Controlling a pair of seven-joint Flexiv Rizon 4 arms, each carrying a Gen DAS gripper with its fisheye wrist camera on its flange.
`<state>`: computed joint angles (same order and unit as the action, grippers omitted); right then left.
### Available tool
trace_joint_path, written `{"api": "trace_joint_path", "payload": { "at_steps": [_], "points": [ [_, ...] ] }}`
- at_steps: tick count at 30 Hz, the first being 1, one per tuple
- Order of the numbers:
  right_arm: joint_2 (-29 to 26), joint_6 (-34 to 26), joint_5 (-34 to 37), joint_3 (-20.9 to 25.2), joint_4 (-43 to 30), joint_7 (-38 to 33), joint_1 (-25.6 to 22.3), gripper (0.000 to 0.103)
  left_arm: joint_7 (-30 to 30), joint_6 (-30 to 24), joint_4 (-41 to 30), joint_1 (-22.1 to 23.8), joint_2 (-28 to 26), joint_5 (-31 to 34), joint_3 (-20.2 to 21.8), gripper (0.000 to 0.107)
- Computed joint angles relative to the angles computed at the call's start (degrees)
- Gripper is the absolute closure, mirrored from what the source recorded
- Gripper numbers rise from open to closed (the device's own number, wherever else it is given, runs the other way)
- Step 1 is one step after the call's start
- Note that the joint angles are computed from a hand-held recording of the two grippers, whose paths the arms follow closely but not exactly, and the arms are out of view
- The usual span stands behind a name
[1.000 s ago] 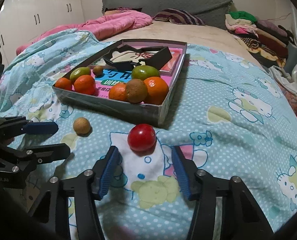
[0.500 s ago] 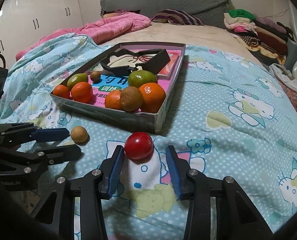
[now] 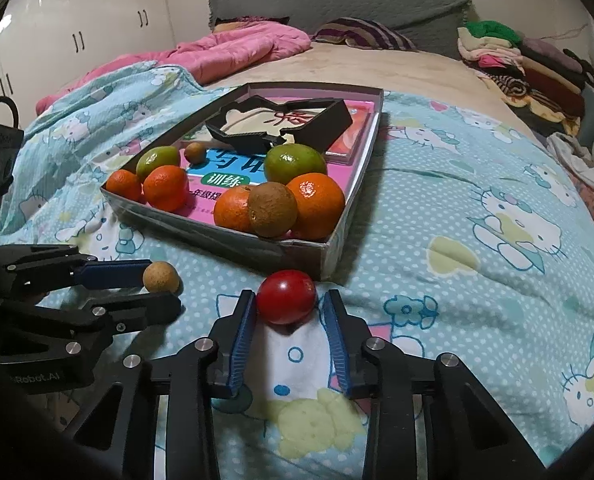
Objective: Organize fruits
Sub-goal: 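Grasp the red plum with the right tool while the left tool grasps the tan fruit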
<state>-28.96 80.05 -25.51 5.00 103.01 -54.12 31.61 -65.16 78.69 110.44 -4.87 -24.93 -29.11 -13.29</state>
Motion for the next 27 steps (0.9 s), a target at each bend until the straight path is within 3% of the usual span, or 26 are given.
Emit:
{"api": "trace_joint_path", "payload": {
  "at_steps": [16,27],
  "points": [
    [-0.2,0.6,1.9,1.0,-0.3,-2.1,-0.7,0.072,-0.6,-0.8,-1.7,-0.3,-1.2,0.8,0.2,0.082],
    [0.8,2.7,2.1,0.7,1.3,-1.6,-0.5,0.072,0.8,-1.1,-1.6,0.9,-1.1,-0.9,-1.2,0.082]
  ]
}}
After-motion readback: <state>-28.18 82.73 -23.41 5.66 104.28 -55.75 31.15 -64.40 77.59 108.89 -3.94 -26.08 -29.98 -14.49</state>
